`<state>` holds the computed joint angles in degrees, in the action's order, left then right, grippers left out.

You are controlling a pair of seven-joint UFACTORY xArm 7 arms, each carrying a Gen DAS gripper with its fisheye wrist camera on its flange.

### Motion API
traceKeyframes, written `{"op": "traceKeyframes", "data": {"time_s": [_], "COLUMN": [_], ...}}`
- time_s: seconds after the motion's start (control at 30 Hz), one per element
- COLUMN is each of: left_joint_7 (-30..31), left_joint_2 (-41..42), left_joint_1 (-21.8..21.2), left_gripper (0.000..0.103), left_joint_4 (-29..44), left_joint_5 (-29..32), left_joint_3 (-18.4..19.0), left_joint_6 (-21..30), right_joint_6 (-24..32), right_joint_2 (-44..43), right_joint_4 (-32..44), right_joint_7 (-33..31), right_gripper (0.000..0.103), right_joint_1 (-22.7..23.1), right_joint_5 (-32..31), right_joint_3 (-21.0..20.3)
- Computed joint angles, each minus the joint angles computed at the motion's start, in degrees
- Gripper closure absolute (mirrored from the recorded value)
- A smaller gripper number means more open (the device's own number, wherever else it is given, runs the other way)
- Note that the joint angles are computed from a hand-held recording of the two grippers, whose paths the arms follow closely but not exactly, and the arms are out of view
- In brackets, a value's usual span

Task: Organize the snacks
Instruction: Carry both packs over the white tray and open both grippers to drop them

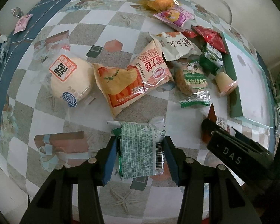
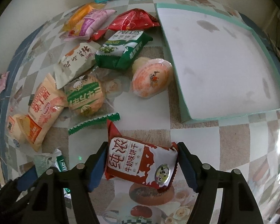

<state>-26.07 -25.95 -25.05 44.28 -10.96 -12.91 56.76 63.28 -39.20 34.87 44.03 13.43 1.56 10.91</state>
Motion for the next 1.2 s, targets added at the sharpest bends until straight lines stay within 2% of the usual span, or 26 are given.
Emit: {"op": "traceKeyframes", "data": {"time_s": [0.33,0.53,0.63,0.77,0.93,1.07,1.2], "left_joint_7": [0.7,0.1,-0.3,-1.4,-2.6,-2.6,-3.1], "left_joint_2": [-2.6,-3.5,-2.5,1.4,9.8,17.0,25.0], "left_joint_1": [-0.1,0.1,0.4,1.2,1.2,-0.4,-3.0], "left_gripper": [0.055,0.055,0.055,0.055,0.055,0.055,0.055], "left_joint_4": [0.1,2.7,5.3,10.7,18.8,25.3,33.2], "left_joint_5": [-0.3,1.1,1.1,2.9,6.4,8.7,12.6], "left_joint_3": [0.1,-0.6,-0.6,-1.5,-3.0,-3.6,-4.3], "left_joint_6": [-0.5,0.8,1.0,0.8,-1.8,-2.5,-2.0], "right_joint_6": [-2.9,-4.7,-5.2,-5.4,-4.2,-4.8,-5.6], "right_joint_2": [-5.8,-6.9,-7.5,-8.1,-6.8,-4.8,-3.2], "right_joint_4": [-1.2,0.5,1.6,2.9,4.0,3.7,2.8], "right_joint_7": [3.1,4.2,3.7,3.6,4.9,4.9,2.2], "right_gripper": [0.031,0.031,0.031,0.031,0.031,0.031,0.031], "right_joint_1": [0.1,-1.8,-4.2,-8.2,-14.3,-17.8,-20.3], "right_joint_5": [3.1,2.3,0.6,-2.0,-5.6,-8.6,-10.1], "right_joint_3": [-0.3,-1.0,-2.2,-3.4,-4.9,-5.9,-8.9]}}
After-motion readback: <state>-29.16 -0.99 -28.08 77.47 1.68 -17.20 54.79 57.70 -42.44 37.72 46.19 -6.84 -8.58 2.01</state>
